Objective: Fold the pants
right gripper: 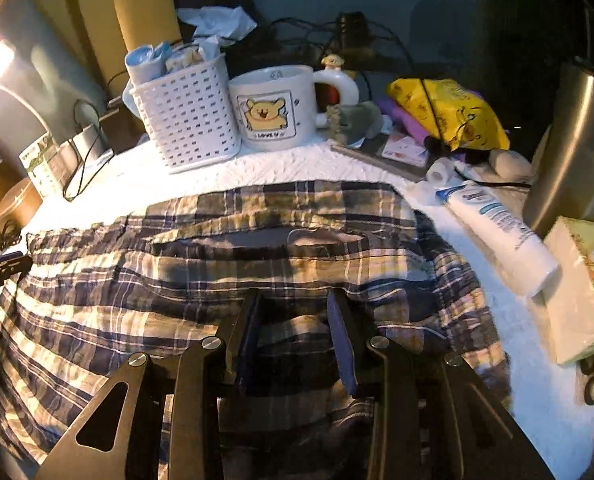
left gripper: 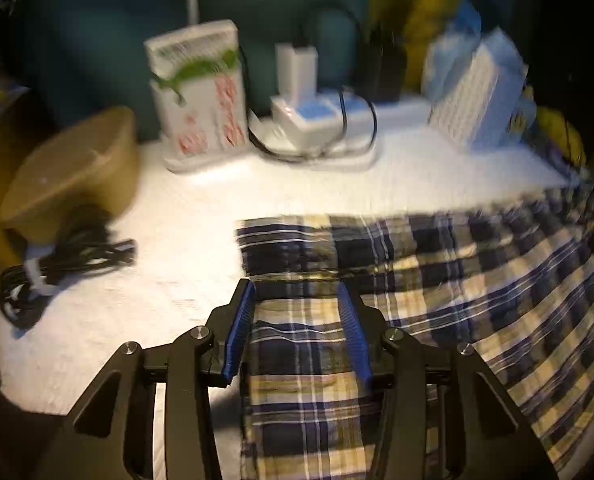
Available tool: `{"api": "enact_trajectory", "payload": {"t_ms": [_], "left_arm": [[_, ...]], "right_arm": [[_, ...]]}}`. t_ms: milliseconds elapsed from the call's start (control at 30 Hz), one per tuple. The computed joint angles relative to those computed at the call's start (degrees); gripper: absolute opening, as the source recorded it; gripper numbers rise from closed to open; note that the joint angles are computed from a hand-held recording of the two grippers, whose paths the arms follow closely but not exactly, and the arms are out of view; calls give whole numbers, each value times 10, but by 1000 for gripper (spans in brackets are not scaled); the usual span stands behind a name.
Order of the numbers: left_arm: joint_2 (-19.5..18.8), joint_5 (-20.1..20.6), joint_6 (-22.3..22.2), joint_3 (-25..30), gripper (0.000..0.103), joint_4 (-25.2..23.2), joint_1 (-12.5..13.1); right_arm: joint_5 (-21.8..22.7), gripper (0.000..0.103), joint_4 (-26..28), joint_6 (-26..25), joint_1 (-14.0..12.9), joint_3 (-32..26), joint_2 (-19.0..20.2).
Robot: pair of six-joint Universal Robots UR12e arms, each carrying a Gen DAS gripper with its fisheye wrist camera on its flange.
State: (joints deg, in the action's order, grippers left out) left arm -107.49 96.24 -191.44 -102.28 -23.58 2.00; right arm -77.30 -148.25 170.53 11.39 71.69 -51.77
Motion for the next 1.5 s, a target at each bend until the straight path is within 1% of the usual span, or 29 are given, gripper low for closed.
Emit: {"api": "enact_trajectory", "payload": {"t_ms": [33, 67, 100, 133, 167, 300, 400, 467, 600, 767, 867, 967, 1033, 1100, 1200, 1333, 1500], "left_arm": [[8, -4, -2, -10, 44, 17, 1], [16, -4, -4, -18, 45, 32, 0], [25, -1, -3, -29, 45, 53, -3], [32, 1, -3, -35, 45, 64, -5], [39, 2, -3, -43, 45, 75, -7], [69, -7, -7, -75, 47, 114, -16], [84, -9, -13, -90, 50, 121, -24], [94, -12, -18, -101, 50, 122, -31], [102, -9, -26, -114, 50, 126, -42], [116, -16, -43, -136, 50, 112, -42], [122, -11, -53, -145, 50, 101, -40], [130, -5, -65, -155, 50, 94, -36], [134, 1, -76, -160, 50, 90, -35], [137, 8, -88, -162, 50, 83, -33], [138, 16, -96, -162, 50, 76, -33], [139, 33, -99, -157, 50, 68, -36], [137, 55, -110, -146, 50, 52, -40]], "right_arm": [[0, 35, -4, 3, -1, 3, -3], [-1, 38, -11, 6, -2, 9, -8], [0, 50, -17, 7, -4, 17, -15], [1, 58, -23, 8, -5, 24, -20], [3, 69, -33, 9, -8, 34, -29], [-1, 70, -61, 12, -13, 73, -58], [-6, 70, -75, 17, -20, 103, -80], [-6, 70, -74, 25, -25, 121, -92], [0, 70, -63, 38, -34, 157, -114], [11, 71, -49, 51, -39, 185, -128], [19, 81, -43, 59, -41, 191, -131], [38, 81, -27, 63, -43, 191, -132], [60, 81, -16, 63, -45, 189, -131], [66, 82, -9, 64, -44, 185, -126], [73, 86, -19, 74, -44, 177, -117], [92, 88, -24, 99, -46, 155, -100], [120, 88, -50, 153, -51, 127, -73]]}}
